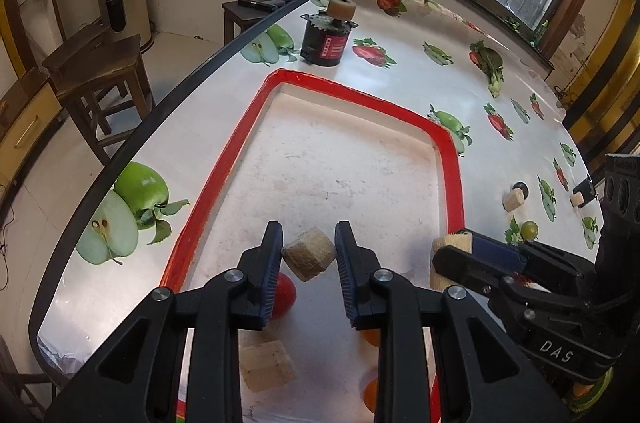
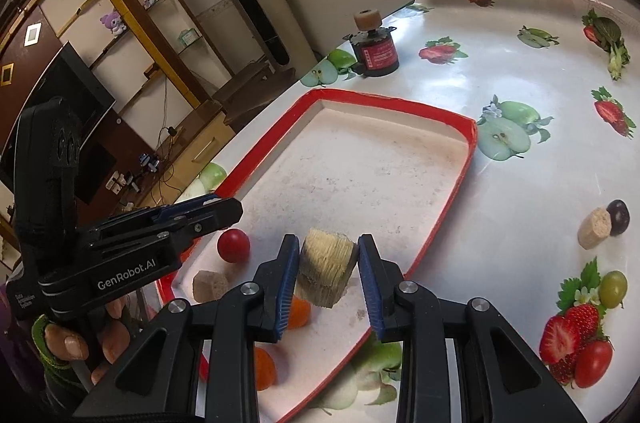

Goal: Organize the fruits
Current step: 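Carry both beige blocks over the red tray and open both tools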

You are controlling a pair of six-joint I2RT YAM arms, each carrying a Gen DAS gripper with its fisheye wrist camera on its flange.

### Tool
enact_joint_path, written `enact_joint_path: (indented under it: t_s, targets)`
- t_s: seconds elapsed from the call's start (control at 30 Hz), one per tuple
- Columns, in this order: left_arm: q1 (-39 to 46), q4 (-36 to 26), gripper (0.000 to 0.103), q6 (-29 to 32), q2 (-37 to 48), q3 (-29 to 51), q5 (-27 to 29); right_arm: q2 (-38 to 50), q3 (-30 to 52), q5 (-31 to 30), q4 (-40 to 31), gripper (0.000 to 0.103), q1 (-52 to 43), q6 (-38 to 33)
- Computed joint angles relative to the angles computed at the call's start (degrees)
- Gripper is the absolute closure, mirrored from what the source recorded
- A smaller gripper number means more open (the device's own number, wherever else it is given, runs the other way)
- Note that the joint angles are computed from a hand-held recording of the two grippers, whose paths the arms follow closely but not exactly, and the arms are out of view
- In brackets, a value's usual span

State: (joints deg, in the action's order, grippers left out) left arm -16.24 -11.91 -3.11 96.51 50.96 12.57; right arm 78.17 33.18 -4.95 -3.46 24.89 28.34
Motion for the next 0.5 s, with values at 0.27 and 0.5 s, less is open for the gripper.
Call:
enact_joint_path:
  t_s: [0.27,0.5]
  targets:
    - [-0.22,-0.70,0.079,-0.24,6.27,4.56,-0.78,8.31,2.79,0.05,2.15,0.072,0.58,-1.26]
    - [-0.99,-2.00,0.079,-0.68,9.45,5.95,-1.57,11.42,4.10,0.18,1.93,0.072,0.91,-2.39]
